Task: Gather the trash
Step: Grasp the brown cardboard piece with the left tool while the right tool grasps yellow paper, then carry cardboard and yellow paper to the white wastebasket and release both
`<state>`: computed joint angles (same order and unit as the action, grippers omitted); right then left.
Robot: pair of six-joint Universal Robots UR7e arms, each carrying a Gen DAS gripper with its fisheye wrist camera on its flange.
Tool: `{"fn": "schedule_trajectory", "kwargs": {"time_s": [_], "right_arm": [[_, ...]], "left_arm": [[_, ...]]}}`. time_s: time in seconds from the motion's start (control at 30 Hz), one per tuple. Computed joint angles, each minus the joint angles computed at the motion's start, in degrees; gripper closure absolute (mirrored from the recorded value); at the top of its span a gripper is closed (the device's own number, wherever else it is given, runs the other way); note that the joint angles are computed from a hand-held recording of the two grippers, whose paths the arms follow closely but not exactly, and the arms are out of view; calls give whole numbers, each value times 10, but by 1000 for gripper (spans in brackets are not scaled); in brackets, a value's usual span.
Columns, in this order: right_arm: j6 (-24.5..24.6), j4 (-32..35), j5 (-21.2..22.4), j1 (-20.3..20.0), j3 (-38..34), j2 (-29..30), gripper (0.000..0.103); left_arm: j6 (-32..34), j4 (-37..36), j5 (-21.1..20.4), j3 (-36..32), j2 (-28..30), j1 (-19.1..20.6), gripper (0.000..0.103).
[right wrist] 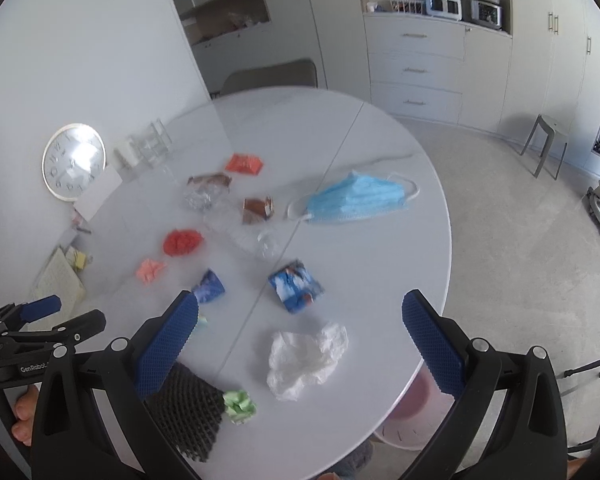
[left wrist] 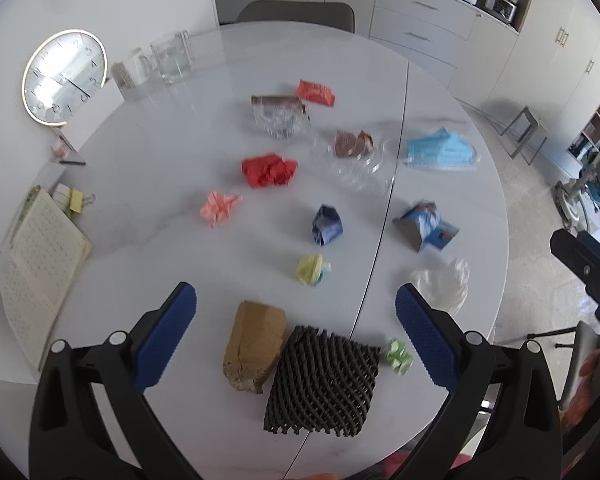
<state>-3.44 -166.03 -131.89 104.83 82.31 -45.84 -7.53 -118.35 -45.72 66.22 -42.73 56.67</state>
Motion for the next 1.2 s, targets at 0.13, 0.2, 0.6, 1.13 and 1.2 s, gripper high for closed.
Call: {"fn": "schedule_trajectory", "kwargs": {"time_s": [0.13,0.2,0.6,1.13,1.2], "right_arm": [[12,15,35,-19,35,-20,2],[14,25,44,-28,50,-28,2],[39,52,61,-49,74,-19,2],[59,62,67,-17,8,51,2],[55,66,72,-13,-12,66,2]], "left_arm": [[22,-19,-20,61,-22,18,8],[32,-27,-19,88,-32,24,8],[40,-2,-24,89,-33,68,8],[80,95,-52,-48,53,110,53],[82,92,-64,-47,48,113,59]]}}
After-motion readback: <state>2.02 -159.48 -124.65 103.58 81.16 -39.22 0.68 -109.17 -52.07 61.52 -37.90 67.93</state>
